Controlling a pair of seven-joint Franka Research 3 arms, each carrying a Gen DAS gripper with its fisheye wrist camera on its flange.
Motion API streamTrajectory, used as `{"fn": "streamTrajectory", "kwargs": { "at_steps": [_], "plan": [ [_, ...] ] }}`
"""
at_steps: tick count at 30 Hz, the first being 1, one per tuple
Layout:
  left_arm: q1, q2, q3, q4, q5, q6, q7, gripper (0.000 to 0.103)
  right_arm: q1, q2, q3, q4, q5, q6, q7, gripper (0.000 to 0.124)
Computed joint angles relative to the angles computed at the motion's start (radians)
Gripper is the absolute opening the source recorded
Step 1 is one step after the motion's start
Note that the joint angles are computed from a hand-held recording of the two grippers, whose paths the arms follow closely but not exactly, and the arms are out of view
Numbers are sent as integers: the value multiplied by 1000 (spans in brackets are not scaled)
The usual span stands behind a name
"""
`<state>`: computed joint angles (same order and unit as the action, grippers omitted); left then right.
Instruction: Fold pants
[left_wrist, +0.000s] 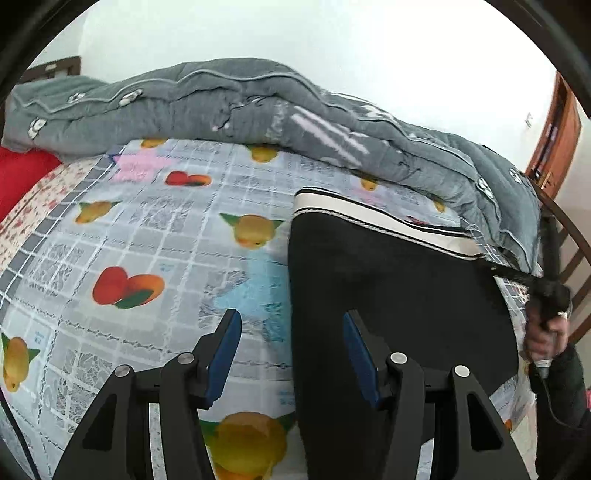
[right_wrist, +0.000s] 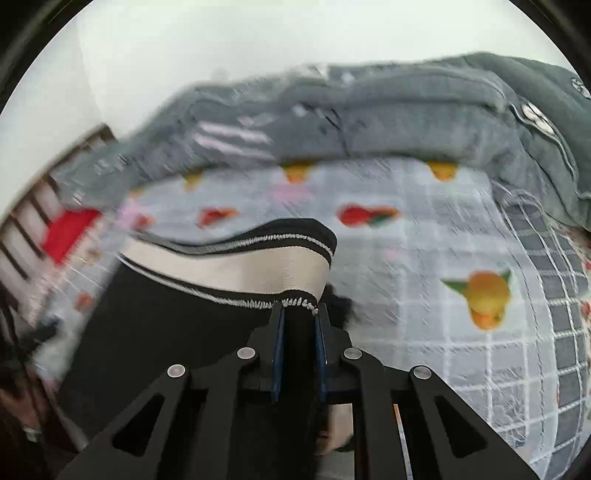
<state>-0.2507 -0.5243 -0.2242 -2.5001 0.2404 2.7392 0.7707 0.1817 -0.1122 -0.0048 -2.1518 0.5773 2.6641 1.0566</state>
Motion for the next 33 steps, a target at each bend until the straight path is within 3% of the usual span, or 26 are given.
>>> {"fn": "streamTrajectory", "kwargs": {
  "at_steps": [3, 6, 10, 14, 17, 21, 23, 25, 31, 33],
  "plan": [
    [1, 6, -12, 19, 12, -13, 1, 55, -4, 7, -10, 7, 49, -23, 6, 15],
    [16, 18, -33, 47, 43, -23, -10, 55, -19, -12, 18, 10, -105, -10, 139, 17],
    [40, 82, -54, 123, 92, -31, -26, 55, -26, -67, 49, -26, -267, 98, 257, 18],
    [49, 205, -67, 247, 146, -40, -16, 55, 3, -59, 42, 10, -253, 78, 254, 52],
    [63, 321, -82, 360, 214, -51, -50, 55, 5, -29, 59, 22, -309, 122, 298, 52],
    [41, 449, -67, 470, 273, -74, -68, 55, 23, 58, 56, 70, -308, 89, 325, 52],
    [26, 518, -55, 523, 303, -109, -77, 55, 22, 106, 61, 84, -461, 89, 409, 52],
    [12, 567, -37, 556, 235, -126, -11, 55, 30, 126, 56, 75, -580, 141, 470, 52],
    [-3, 643, 5, 619, 234, -109, 10, 55, 40, 203, 45, 169, -504, 119, 390, 54],
    [-8, 680, 13, 665, 243, -134, 30, 55, 53, 232, 32, 204, -539, 114, 427, 54]
  ]
}}
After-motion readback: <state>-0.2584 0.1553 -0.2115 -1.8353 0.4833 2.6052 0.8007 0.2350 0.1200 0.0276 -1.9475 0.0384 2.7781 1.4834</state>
